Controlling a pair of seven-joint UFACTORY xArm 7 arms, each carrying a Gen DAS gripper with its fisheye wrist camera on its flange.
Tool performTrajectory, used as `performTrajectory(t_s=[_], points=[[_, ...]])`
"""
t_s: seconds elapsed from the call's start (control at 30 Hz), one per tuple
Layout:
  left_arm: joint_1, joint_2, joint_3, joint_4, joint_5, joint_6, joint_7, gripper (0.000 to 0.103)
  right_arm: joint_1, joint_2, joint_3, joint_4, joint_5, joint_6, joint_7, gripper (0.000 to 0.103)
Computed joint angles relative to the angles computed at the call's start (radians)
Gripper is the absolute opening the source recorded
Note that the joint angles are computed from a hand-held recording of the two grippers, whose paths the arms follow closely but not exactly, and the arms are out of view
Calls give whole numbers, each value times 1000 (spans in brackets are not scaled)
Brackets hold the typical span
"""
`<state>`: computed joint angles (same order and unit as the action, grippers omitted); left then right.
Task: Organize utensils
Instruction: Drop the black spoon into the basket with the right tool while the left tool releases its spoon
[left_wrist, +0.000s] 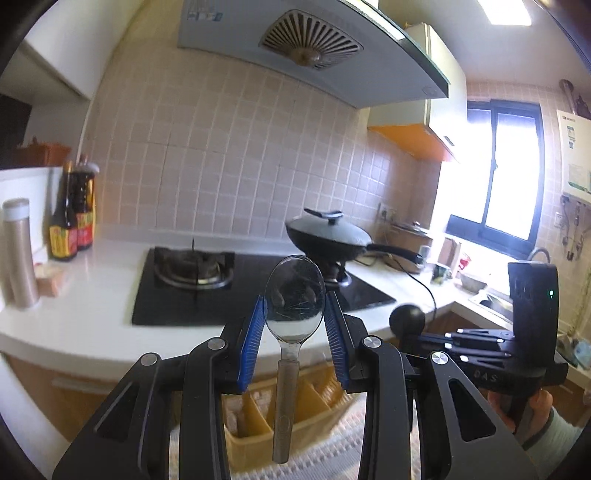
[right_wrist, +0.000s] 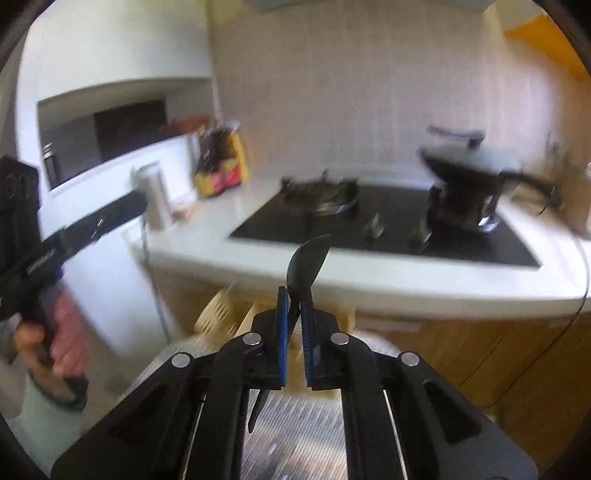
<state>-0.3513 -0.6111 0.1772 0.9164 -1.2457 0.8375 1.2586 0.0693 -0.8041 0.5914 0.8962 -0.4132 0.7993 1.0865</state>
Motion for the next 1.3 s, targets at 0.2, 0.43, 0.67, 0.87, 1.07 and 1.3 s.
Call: performTrajectory(t_s=[0.2,0.43,0.67,0.87,1.07,1.3], points=[[-24,74,-38,20,-115,-100,102,31,-173,28,70,-5,-149,-48,82,5],[2,155,-89,2,-245,-152,225,31,-283,49,146,-57,-290,-105,212,5],[47,193,-128,-22,-263,-141,260,32,-267,95,159,-89,-359,-115,273,5],[72,184,-125,-41,-242,-100,239,47,-160,114,91,-132,-351,-134,285,7],[102,146,-79,-62,-159,2,159,59,-44,70,17,-179,-274,-139,279,42],[154,71,8,-74,-27,163,60,61,27,14,32,-127,-152,24,227,48]])
